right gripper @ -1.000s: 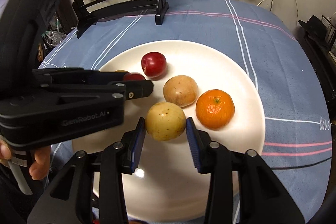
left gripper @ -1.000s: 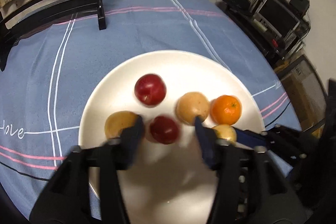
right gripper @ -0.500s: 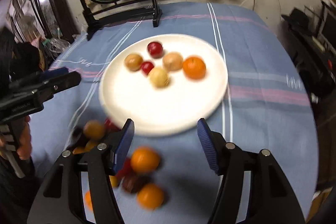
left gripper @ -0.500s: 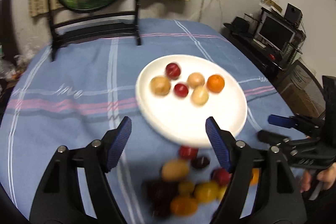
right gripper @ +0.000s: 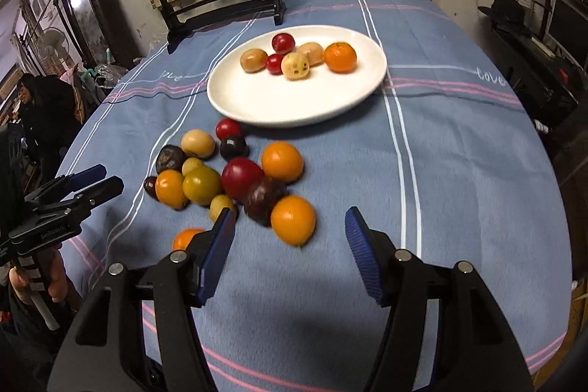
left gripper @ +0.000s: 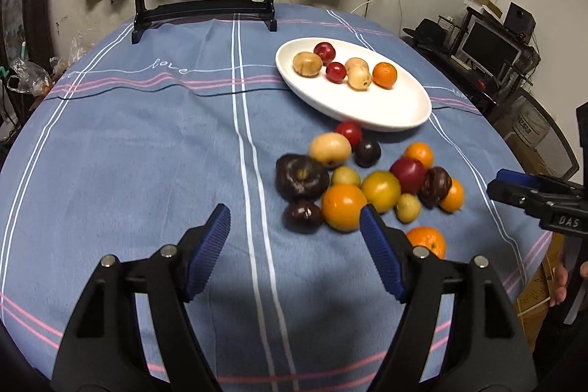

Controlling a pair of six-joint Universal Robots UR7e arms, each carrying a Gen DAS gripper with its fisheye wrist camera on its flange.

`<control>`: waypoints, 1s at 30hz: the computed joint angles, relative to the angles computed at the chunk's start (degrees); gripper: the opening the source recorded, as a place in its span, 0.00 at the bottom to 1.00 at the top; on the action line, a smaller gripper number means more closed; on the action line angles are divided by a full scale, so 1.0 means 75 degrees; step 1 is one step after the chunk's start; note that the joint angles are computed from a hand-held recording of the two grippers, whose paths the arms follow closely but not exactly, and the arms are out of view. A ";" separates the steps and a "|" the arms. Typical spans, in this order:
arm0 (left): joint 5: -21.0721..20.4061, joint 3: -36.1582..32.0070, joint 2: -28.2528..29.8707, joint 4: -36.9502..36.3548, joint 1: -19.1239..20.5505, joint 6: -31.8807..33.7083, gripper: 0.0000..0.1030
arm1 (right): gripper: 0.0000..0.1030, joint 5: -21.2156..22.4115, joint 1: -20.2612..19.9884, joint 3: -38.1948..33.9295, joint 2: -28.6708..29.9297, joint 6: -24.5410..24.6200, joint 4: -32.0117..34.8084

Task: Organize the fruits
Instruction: 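Grasp an orange fruit with the right tool while the left tool grasps a dark purple fruit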

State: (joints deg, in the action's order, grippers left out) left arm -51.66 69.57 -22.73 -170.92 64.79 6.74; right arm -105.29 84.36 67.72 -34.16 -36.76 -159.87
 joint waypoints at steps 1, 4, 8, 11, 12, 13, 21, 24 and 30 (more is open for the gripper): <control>-0.0029 0.0045 -0.0024 -0.0009 0.0000 -0.0011 0.72 | 0.61 -0.0028 -0.0022 0.0045 0.0003 0.0009 0.0012; -0.0080 0.0200 -0.0079 -0.0065 -0.0010 0.0012 0.72 | 0.61 -0.0166 -0.0071 0.0064 0.0086 -0.0024 0.0087; -0.0065 0.0323 -0.0138 -0.0013 0.0003 -0.0023 0.74 | 0.61 -0.0553 -0.0033 -0.0187 0.0376 -0.0353 0.0033; -0.0060 0.0312 -0.0150 0.0175 0.0025 -0.0102 0.74 | 0.61 -0.0713 -0.0025 -0.0503 0.0640 -0.0573 0.0106; -0.0105 0.0289 -0.0157 0.0316 0.0036 -0.0153 0.74 | 0.61 -0.0718 -0.0027 -0.0627 0.0747 -0.0697 0.0056; -0.0179 0.0292 -0.0169 0.0411 0.0041 -0.0181 0.74 | 0.61 -0.0677 -0.0036 -0.0712 0.0843 -0.0876 -0.0095; -0.0125 0.0127 -0.0052 0.0518 0.0004 0.0007 0.75 | 0.35 -0.0315 -0.0109 -0.1110 0.1040 -0.0934 0.0248; 0.0030 -0.0150 0.0068 0.0810 0.0090 -0.0079 0.75 | 0.35 -0.0232 -0.0135 -0.0665 0.0741 -0.0822 0.0098; 0.0165 -0.0516 0.0384 0.0907 0.0144 0.0390 0.68 | 0.35 0.0033 -0.0263 -0.0061 0.0214 -0.0422 0.0090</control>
